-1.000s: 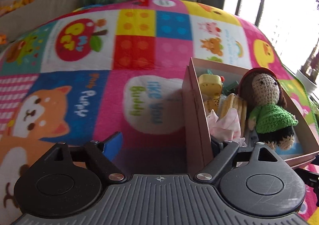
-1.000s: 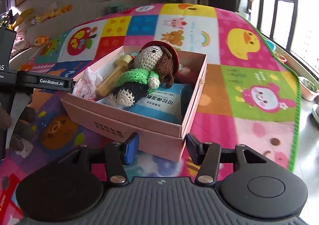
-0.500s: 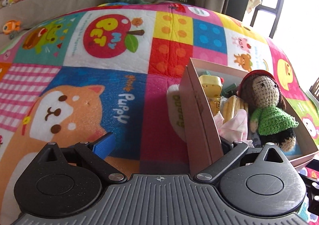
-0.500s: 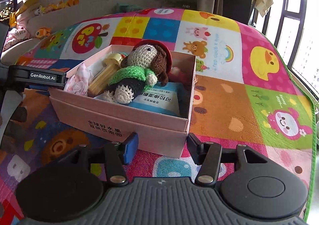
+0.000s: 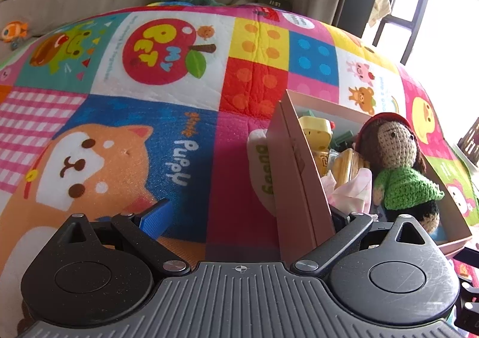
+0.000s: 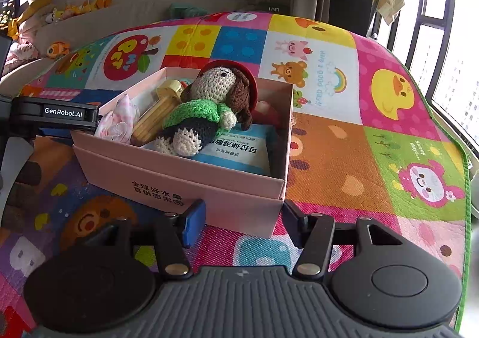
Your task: Organize objects
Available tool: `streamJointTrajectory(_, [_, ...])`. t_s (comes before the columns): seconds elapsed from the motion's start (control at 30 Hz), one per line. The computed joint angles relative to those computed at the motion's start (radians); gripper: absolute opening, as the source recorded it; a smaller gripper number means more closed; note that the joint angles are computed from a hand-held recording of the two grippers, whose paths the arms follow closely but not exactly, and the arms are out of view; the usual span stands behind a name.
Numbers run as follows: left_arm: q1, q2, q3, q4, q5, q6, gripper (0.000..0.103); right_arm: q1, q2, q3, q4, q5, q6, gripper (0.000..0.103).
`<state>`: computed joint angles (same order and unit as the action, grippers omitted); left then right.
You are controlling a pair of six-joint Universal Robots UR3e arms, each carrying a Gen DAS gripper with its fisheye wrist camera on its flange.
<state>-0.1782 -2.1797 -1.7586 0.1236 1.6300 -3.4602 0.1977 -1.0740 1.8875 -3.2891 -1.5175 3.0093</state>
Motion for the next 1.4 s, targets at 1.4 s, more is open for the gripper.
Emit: streamJointTrajectory(1.4, [-0.426,0.092,-0.256,0.038,0.424,-0.130,0.102,0.015,-0.060,0.347,-0.259,-0.084,0.166,0.103])
